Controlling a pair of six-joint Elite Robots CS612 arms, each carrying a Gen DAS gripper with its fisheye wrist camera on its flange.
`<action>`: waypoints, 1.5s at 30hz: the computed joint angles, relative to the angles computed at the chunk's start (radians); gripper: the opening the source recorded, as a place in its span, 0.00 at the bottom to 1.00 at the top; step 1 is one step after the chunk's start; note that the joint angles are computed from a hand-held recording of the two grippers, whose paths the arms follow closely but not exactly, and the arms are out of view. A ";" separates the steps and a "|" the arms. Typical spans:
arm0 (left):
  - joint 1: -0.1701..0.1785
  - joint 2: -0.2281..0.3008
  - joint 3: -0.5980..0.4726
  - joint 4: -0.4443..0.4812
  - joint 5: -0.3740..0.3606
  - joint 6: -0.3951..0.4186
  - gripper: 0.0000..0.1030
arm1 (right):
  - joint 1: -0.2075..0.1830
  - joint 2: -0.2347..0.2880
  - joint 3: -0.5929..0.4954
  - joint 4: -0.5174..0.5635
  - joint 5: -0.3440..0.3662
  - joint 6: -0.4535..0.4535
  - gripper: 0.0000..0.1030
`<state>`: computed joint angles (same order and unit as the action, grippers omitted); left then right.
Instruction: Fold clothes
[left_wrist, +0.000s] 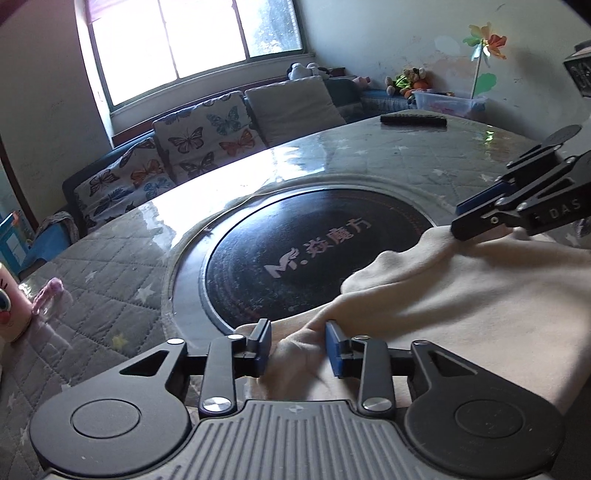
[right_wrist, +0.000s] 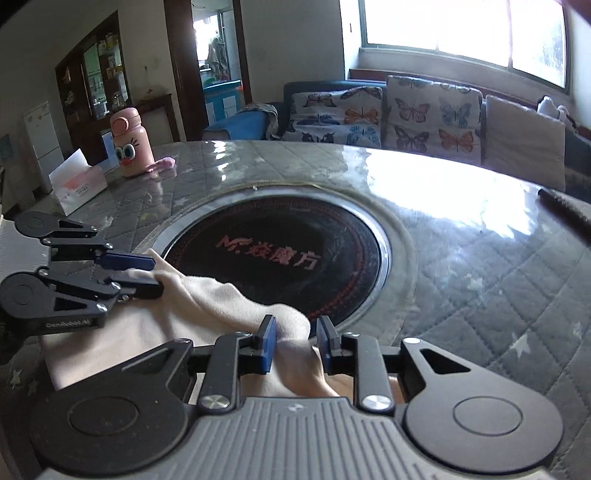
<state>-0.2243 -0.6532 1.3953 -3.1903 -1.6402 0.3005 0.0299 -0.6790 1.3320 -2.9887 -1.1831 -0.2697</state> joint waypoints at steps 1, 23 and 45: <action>0.001 -0.001 -0.001 0.001 0.005 -0.007 0.36 | 0.002 0.001 -0.003 0.009 -0.006 -0.005 0.22; -0.020 -0.021 0.010 0.031 -0.068 -0.048 0.31 | -0.028 -0.080 0.138 -0.060 -0.024 0.009 0.21; -0.026 -0.011 0.007 0.022 -0.032 -0.077 0.32 | -0.015 -0.074 0.184 -0.185 -0.116 0.068 0.05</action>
